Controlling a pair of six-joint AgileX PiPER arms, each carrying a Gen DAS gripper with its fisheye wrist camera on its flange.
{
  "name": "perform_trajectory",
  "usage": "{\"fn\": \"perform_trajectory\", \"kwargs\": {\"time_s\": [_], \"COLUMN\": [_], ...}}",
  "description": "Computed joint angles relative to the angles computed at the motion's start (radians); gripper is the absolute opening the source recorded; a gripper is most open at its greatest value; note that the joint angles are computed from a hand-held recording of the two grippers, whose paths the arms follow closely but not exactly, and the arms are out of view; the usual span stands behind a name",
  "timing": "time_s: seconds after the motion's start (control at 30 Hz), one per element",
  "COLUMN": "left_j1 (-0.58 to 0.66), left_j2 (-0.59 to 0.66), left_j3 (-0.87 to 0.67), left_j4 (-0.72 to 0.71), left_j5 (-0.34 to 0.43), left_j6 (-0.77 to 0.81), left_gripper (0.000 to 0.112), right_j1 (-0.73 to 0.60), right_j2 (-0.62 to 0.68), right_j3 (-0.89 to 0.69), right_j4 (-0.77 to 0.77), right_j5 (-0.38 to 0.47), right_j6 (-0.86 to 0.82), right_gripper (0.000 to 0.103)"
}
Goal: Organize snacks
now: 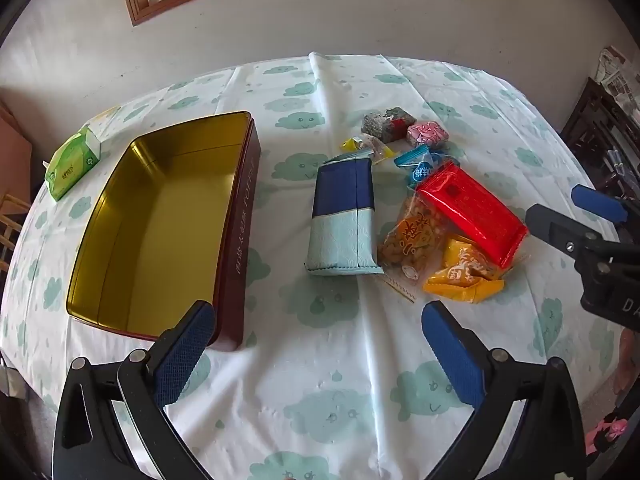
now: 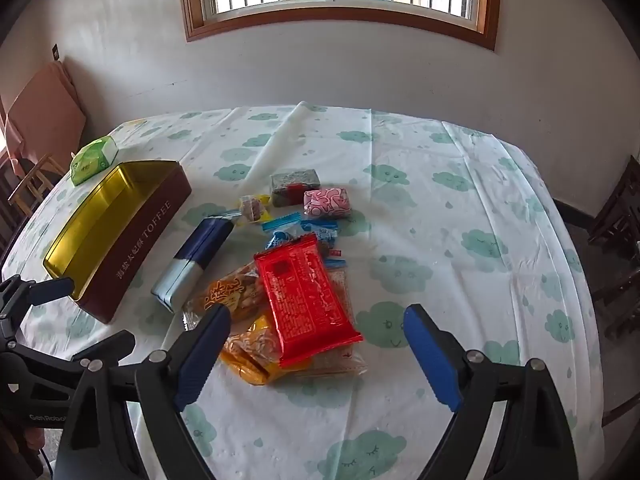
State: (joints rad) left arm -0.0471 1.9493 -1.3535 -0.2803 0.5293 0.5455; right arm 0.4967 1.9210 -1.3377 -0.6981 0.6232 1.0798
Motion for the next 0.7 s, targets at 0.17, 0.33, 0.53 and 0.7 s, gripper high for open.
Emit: {"fn": "perform_trajectory", "kwargs": {"time_s": [0.17, 0.33, 0.53, 0.7], "left_j1": [-0.008, 0.041, 0.05, 0.061], "left_j2": [-0.012, 0.009, 0.015, 0.017], "left_j3": [0.019, -0.001, -0.006, -0.011], "left_j4": [0.028, -0.076, -0.05, -0.079], "left_j5": [0.008, 0.06, 0.074, 0.097], "left_j6": [-0.051, 0.042, 0.049, 0.079], "left_gripper": [0.102, 0.098, 0.098, 0.098], "right_j1": [0.026, 0.039, 0.044, 0.049], "right_j2": [0.018, 0.03, 0.045, 0.051], "right_j3": [-0.002, -0.034, -0.034, -0.04], "right_j4": [-0.032, 0.026, 0.035, 0.038], "right_j5": [0.01, 0.029, 0.028, 0.028], "right_j6": [0.029, -0.029, -0.037, -0.04], "right_gripper": [0.09, 0.09, 0.09, 0.09]}}
